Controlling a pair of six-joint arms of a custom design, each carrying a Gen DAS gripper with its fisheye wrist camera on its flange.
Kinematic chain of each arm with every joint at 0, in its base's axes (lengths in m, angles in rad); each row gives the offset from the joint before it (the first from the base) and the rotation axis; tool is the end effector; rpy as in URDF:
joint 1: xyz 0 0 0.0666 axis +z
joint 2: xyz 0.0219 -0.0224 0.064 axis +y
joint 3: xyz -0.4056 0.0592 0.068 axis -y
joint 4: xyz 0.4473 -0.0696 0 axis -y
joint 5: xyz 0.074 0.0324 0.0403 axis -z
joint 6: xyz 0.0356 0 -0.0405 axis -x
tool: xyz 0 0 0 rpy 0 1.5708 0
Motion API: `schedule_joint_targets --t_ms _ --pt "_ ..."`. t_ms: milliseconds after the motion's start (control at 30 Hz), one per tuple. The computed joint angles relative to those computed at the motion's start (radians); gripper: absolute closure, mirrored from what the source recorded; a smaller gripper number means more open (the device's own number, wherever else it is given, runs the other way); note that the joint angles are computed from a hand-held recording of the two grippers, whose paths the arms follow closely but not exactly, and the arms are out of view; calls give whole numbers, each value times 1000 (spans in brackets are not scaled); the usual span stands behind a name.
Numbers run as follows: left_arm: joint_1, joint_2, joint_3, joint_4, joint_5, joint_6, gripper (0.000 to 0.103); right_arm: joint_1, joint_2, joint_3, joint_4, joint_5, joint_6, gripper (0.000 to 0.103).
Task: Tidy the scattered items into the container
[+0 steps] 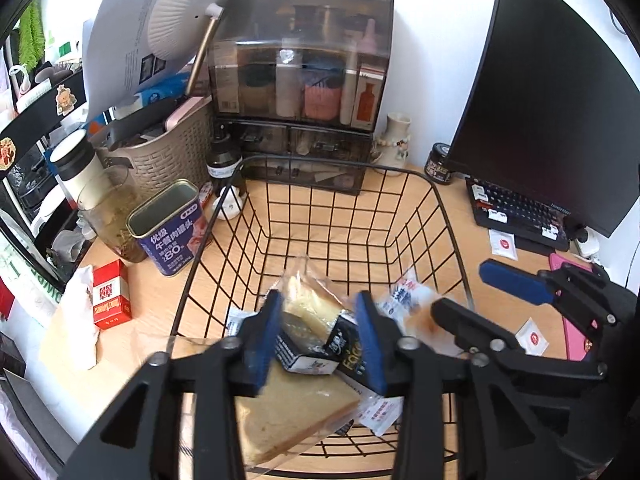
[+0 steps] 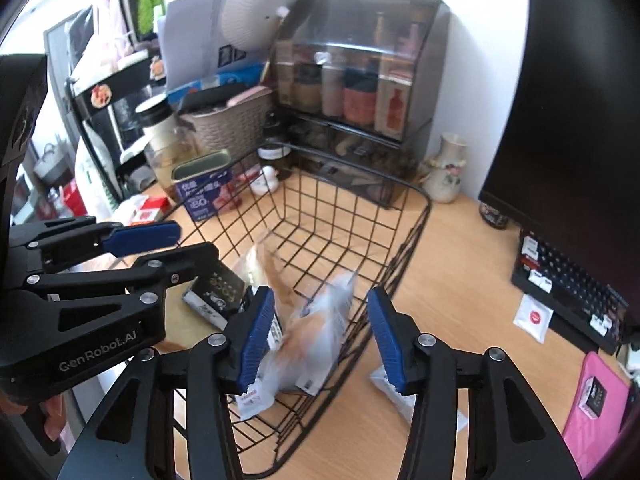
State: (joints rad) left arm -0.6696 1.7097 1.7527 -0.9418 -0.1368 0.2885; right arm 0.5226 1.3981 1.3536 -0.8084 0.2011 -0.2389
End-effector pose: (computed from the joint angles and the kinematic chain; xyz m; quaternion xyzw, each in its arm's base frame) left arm 0.5204 -0.4062 0.4565 0.1563 0.9291 -0.0944 0.3217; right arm 0.4695 0.2618 0.4398 -0.0968 0.9272 0.0426 0.3594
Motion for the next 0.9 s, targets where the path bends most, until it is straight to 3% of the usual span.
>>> schedule_joint_targets --t_ms 67,400,733,833,900 --pt "-4 2 7 1 15 -1 48 -11 -20 -16 4 1 -5 54" --pt "-108 64 110 -35 -1 -49 48 -113 -165 -141 9 -6 -21 54" --pt "-223 195 241 -141 16 -43 48 -275 -303 -288 -22 -41 -18 54" --pt "-237 218 230 -178 -12 2 48 -310 -284 -318 -27 -61 5 54" --pt "-258 203 185 -138 -107 -27 45 -322 -255 -330 -22 -70 11 54"
